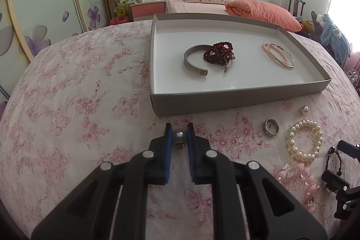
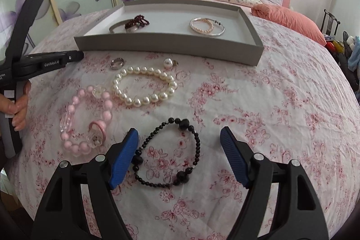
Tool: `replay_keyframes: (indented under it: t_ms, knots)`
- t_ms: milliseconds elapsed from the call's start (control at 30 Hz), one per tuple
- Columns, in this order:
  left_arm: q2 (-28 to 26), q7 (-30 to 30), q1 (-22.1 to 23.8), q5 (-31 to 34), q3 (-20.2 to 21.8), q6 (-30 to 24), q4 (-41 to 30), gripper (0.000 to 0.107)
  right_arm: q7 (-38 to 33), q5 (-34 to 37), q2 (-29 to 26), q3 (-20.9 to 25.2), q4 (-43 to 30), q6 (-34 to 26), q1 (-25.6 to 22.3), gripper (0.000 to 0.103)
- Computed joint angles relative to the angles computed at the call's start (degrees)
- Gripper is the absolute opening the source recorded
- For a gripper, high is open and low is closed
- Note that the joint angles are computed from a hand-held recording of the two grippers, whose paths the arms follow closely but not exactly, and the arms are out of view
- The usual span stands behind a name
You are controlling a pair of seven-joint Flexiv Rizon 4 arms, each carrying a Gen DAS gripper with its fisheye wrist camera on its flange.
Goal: Organize jewelry
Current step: 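Grasp the pearl earring with left tool while right tool closes on the black beaded bracelet, then lift the pearl earring with left tool while right tool lifts the black bracelet toward the tray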
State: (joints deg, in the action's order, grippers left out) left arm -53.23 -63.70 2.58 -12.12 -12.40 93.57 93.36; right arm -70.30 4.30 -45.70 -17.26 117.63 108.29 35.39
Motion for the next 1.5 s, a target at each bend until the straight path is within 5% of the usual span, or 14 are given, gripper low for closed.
replay_keyframes:
  t_ms: [267, 433, 533, 833, 933, 1000, 1200, 1500]
  knots:
    - [-0.01, -0.06, -0.02, 0.10, 0.08, -0.03, -0.05, 0.014, 0.98, 1.33, 0.49, 1.56, 0.90, 1.88, -1.77, 0.073]
    - [-0.01, -0.05, 0.01, 0.12, 0.05, -0.06, -0.07, 0.014, 0.90, 2.25, 0.21, -0.07, 0.86, 1.48, -0.64, 0.041]
    - [-0.01, -0.05, 0.01, 0.12, 0.05, -0.06, -0.07, 0.014, 0.73, 2.47, 0.06, -0.73, 0.91, 1.51, -0.23, 0.031]
    - [0.00, -0.07, 0.00, 0.10, 0.03, -0.11, -0.08, 0.014, -0.08, 1.11, -0.36, 0.00, -0.72, 0.75, -0.90, 0.030]
    - [0.01, -0.08, -0.02, 0.09, 0.03, -0.14, -0.09, 0.014, -0.19, 0.52, -0.23, 0.97, -0.97, 0.90, -1.96, 0.014]
    - [0.02, -0.10, -0.08, 0.08, 0.11, -0.16, -0.11, 0.014, -0.03, 0.47, -0.10, 1.53, -0.94, 1.03, -2.65, 0.013]
    - [0.02, -0.10, -0.09, 0.07, 0.10, -0.19, -0.12, 0.014, 0.91, 2.53, -1.63, -4.75, -1.66, -1.17, 2.12, 0.011]
    - [0.02, -0.09, -0.10, 0.07, 0.12, -0.20, -0.13, 0.014, 5.75, 0.59, -2.40, -4.99, -4.25, -3.48, -1.58, 0.011]
